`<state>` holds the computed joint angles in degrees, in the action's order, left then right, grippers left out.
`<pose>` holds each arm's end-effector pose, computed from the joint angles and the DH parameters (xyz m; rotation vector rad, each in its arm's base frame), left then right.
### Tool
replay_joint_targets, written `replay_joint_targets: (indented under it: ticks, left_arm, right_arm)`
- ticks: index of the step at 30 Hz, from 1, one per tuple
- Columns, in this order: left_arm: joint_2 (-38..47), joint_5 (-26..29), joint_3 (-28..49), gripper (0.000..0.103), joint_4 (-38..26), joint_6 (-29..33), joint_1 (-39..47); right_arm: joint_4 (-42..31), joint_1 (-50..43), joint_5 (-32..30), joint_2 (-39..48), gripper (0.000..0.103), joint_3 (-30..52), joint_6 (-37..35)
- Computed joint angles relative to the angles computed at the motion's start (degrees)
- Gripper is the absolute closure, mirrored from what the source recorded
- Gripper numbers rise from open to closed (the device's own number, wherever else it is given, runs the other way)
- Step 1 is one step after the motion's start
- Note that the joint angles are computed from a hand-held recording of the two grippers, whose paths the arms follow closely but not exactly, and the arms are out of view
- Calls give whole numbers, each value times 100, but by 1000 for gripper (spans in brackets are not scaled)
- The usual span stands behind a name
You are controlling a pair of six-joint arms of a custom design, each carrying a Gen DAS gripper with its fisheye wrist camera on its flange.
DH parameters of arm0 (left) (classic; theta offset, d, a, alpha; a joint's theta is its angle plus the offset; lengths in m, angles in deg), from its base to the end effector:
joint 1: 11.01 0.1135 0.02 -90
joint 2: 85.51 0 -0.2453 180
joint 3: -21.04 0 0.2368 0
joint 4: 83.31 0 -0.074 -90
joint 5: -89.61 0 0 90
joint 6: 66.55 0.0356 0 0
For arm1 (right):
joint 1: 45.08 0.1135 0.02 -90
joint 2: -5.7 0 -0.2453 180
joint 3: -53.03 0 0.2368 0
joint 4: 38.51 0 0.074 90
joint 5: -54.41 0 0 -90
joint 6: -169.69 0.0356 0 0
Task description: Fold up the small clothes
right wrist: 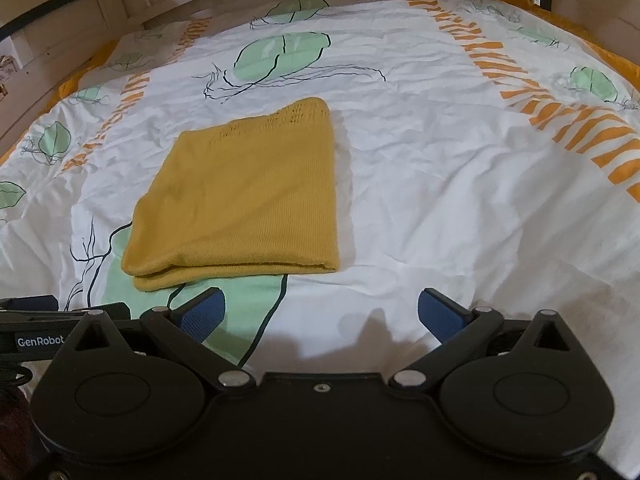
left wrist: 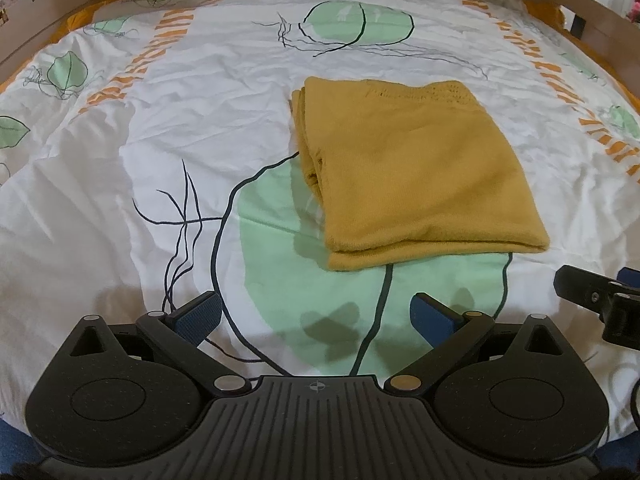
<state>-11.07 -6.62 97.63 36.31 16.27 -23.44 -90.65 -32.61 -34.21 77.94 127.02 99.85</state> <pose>0.2434 -0.0497 0.2657 0.0782 2.5765 0.0133 0.2460 0.0535 0.2699 0.1758 2.4564 0.2207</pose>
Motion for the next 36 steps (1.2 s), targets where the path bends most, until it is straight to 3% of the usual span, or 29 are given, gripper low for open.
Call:
replay_joint_targets:
  ticks: [36]
  left_arm:
    - [171,104,15,1,41,-11,21]
  right_arm:
    - [-6,45,-190,277,1,130,120]
